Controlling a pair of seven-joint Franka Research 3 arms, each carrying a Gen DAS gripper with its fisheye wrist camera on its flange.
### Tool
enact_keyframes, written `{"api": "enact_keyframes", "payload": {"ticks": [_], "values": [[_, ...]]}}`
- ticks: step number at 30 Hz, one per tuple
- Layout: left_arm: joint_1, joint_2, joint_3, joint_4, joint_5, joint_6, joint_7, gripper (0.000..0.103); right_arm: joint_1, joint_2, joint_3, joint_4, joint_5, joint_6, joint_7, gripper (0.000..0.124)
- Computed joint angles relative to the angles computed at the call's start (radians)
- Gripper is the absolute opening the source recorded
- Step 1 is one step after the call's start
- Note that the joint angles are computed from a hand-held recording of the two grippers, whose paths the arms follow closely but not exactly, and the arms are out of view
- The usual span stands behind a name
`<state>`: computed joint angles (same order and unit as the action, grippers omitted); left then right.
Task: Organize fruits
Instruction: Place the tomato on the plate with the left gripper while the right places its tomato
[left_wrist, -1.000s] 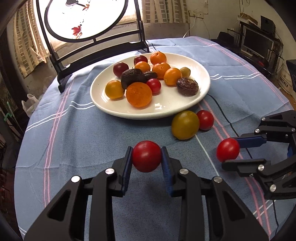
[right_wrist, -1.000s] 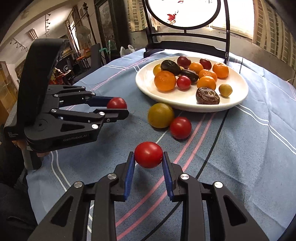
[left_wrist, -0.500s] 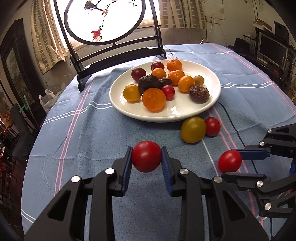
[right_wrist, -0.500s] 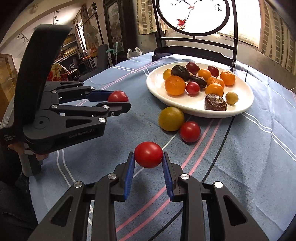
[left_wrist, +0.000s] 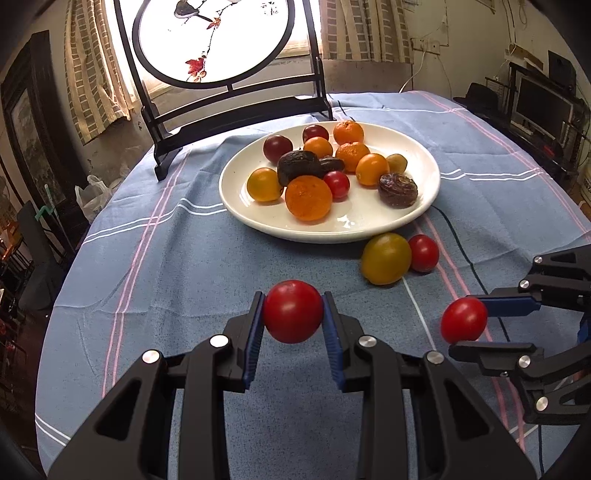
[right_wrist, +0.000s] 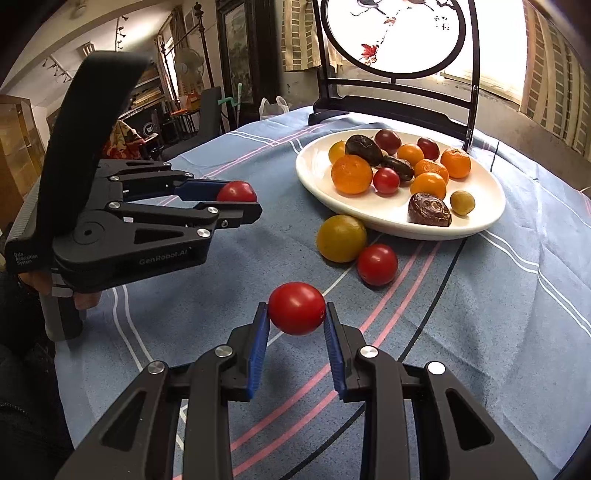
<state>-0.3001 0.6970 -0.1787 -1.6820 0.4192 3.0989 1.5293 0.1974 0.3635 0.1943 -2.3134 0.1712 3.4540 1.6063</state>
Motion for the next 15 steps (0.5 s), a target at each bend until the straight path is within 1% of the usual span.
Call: {"api": "enact_keyframes", "payload": {"ticks": [1,2,4,7,8,10,12,13,14,15], "values": [[0.028,0.008,-0.035,0.009,-0.006,-0.012,0.023,0.03,-0.019,0.001,0.016,-0.001,-0.013,0.001,0.008,0.03],[0.047,0.015,-0.059,0.015,-0.01,-0.013,0.044,0.03,-0.034,0.0,0.029,-0.005,-0.025,0.004,0.016,0.03],[0.058,0.021,-0.074,0.019,-0.016,-0.004,0.067,0.03,-0.033,-0.008,0.029,-0.017,-0.035,0.012,0.016,0.03],[0.091,0.032,-0.118,0.025,-0.033,-0.013,0.109,0.03,-0.116,-0.002,0.097,-0.027,-0.127,0.033,0.057,0.03],[0.092,0.034,-0.121,0.028,-0.039,-0.02,0.117,0.03,-0.128,0.001,0.104,-0.028,-0.148,0.035,0.068,0.03],[0.075,0.03,-0.096,0.023,-0.041,-0.007,0.117,0.03,-0.155,0.008,0.123,-0.027,-0.194,0.03,0.09,0.03],[0.086,0.028,-0.105,0.016,-0.048,-0.004,0.128,0.03,-0.15,0.009,0.117,-0.024,-0.198,0.025,0.095,0.03],[0.09,0.026,-0.109,0.013,-0.053,-0.003,0.131,0.03,-0.188,0.015,0.146,-0.022,-0.231,0.025,0.125,0.03],[0.09,0.025,-0.106,0.011,-0.057,-0.001,0.13,0.03,-0.206,0.019,0.156,-0.019,-0.258,0.022,0.15,0.03],[0.079,0.021,-0.091,0.007,-0.057,0.003,0.123,0.03,-0.188,0.016,0.143,-0.02,-0.238,0.019,0.14,0.03]]}}
